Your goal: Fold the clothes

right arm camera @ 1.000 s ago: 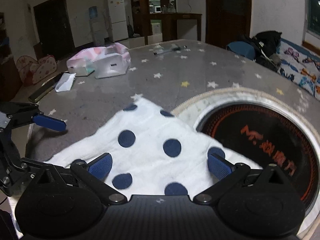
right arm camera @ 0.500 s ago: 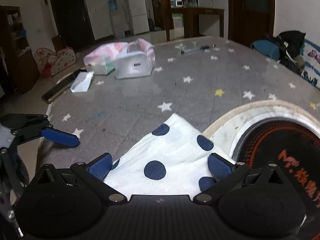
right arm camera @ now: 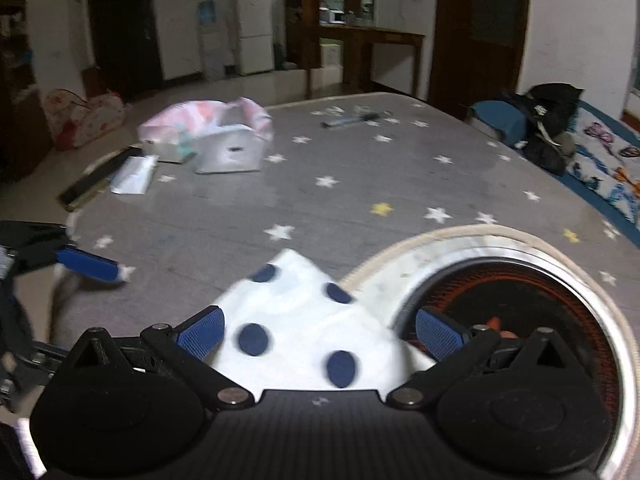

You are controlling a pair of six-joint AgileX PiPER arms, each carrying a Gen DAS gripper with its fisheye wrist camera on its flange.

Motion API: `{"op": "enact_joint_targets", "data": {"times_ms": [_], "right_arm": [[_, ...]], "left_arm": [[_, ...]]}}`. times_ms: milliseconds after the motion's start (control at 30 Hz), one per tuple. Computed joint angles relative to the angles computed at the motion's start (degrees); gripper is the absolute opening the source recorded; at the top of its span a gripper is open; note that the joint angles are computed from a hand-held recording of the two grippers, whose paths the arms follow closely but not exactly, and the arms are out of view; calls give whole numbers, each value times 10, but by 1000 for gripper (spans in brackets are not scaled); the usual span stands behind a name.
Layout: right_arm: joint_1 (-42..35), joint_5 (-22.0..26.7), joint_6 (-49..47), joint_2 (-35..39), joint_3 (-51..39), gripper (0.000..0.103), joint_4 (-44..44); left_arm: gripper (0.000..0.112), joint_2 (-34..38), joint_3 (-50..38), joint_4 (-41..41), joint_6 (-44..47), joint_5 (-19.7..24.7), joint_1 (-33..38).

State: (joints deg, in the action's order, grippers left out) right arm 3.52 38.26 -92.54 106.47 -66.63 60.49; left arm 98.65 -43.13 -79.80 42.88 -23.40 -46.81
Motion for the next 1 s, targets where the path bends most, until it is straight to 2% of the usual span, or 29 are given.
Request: {"op": "enact_joint_targets", "data": {"times_ms": [367, 533, 667, 900, 1000], "right_arm": [[63, -100, 86, 68, -47, 103, -43], [64, -99, 82, 71, -58, 103, -20], [49, -95, 59, 38, -39, 103, 1], [14, -96, 4, -24, 32, 103, 2], [1, -90, -40, -43, 72, 103, 31]], "left_arm": [[103, 7, 2, -6, 6, 11, 5], [103, 3, 3, -21, 24, 6, 3], [103, -6, 3, -29, 33, -7, 0], [103, 5, -18, -30, 47, -10, 3], [103, 18, -30, -33, 54, -9, 4]]}}
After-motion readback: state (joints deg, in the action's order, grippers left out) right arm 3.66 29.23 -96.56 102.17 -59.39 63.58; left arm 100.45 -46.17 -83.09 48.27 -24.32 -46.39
